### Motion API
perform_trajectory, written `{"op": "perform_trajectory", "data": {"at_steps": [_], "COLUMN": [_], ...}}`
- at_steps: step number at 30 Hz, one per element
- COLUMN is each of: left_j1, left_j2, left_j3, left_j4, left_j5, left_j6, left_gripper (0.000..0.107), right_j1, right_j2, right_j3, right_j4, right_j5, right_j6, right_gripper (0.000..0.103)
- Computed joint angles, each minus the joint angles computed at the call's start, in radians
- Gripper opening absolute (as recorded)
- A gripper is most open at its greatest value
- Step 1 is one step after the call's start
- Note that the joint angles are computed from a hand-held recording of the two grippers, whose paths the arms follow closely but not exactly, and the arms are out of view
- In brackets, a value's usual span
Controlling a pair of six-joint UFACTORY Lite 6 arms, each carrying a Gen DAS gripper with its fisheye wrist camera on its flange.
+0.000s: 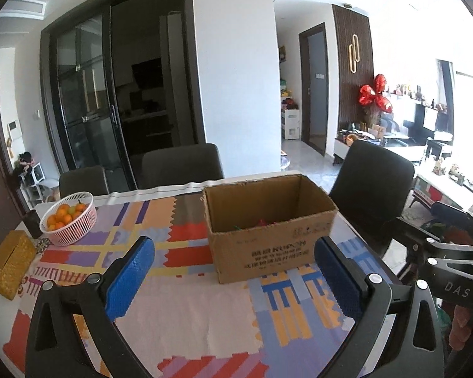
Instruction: Organize snacks
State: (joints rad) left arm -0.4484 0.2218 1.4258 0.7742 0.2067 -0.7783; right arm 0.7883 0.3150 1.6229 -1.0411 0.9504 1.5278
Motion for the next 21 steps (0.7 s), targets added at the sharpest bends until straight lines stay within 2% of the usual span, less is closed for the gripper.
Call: {"op": "perform_trajectory", "data": {"at_steps": [3,21], "left_j1": [-0.007,-0.037], "left_j2": [-0.066,-0.396], "left_j3": [-0.081,-0.436], "left_j4": [0.097,0.220], "left_j5": [0.002,-0.008], "left_j6": [-0.112,-0.244], "left_gripper": [0.103,0.103], "right_j1": [0.050,0.261], "right_j2": [-0.035,-0.140], "right_j3": [-0.047,-0.202], "right_j4": [-0.022,-0.057], "right_j5": [0.045,0.200], "right_j6": [0.037,0.178], "right_gripper": [0.091,0.091]}}
